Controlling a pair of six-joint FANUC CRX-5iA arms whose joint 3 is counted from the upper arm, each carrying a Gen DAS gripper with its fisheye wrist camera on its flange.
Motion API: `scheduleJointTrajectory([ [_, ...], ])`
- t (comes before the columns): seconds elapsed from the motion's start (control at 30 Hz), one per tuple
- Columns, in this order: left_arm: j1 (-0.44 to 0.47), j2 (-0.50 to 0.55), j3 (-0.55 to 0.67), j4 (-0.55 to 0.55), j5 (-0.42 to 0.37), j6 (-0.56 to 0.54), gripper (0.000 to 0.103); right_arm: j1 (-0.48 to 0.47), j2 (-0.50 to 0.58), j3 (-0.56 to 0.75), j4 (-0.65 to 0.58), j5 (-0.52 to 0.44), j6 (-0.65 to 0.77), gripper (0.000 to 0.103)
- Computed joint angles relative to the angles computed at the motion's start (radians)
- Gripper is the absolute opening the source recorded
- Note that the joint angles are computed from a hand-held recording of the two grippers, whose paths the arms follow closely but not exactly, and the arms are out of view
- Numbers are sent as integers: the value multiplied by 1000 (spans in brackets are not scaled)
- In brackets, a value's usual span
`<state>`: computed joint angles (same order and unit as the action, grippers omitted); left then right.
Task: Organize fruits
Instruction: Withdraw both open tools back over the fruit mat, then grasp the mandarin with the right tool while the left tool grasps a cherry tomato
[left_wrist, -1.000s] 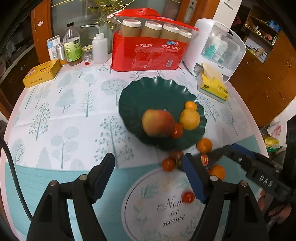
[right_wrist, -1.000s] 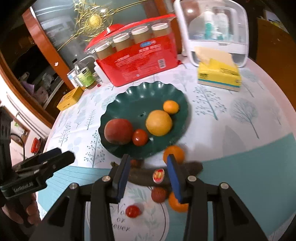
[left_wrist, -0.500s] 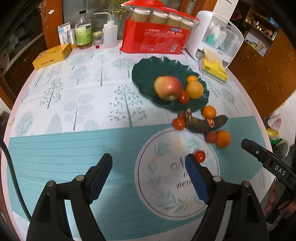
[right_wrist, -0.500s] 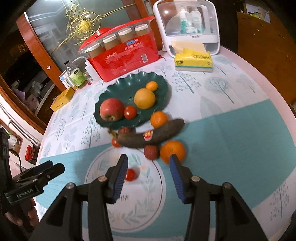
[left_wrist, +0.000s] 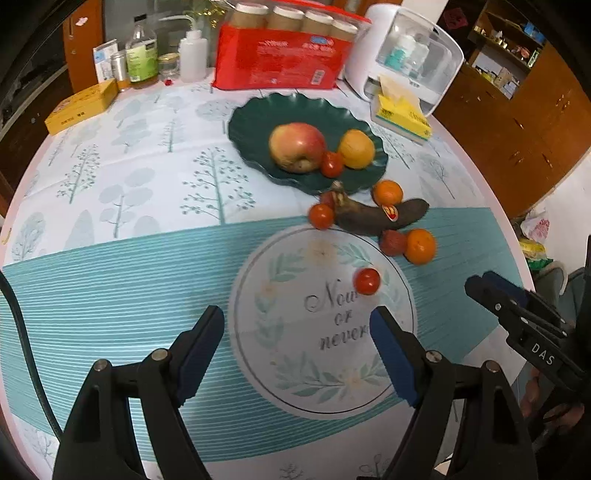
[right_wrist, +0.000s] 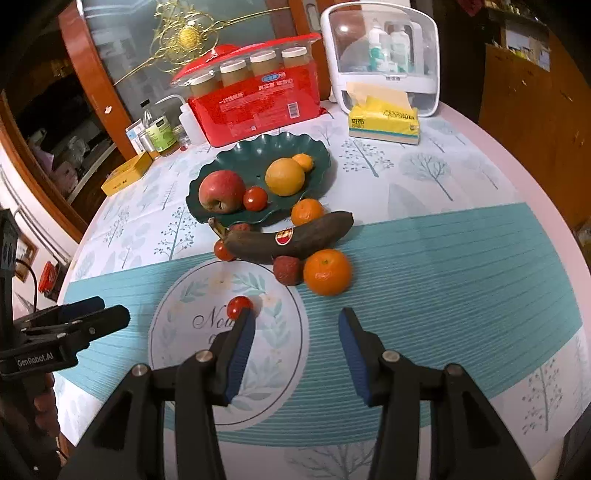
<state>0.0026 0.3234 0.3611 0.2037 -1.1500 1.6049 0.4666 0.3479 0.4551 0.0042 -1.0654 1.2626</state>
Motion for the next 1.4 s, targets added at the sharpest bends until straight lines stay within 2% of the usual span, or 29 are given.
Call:
scheduleJointTrajectory([
  [0.23, -49, 62, 75, -38, -34, 90, 80, -28, 27, 37, -36, 11, 177, 48],
  [0.47, -88, 129, 164, -86, -65, 208, 80, -73, 86, 124, -120, -33, 404, 48],
  [0.63, -114, 176, 224, -115, -90, 289, 72, -106, 122, 173, -195, -74, 566, 48],
  [0.8, -134, 203, 246, -122, -86, 338, 70, -123, 135, 168, -241, -58, 674, 48],
  [1.0, -152, 241, 286, -137, -89, 362, 66, -129, 149, 152, -274, -12, 748, 48],
  [1.07, -159, 261, 315, -154, -111, 371, 62, -131, 157, 155, -280, -12, 753, 48],
  [1.13, -163, 281, 343, -162, -136, 378, 56, -130, 144, 126, -284, 33, 766, 48],
  [1.4, -172, 326, 400, -170, -175, 383, 37, -130, 142, 95, -266, 107, 757, 48],
])
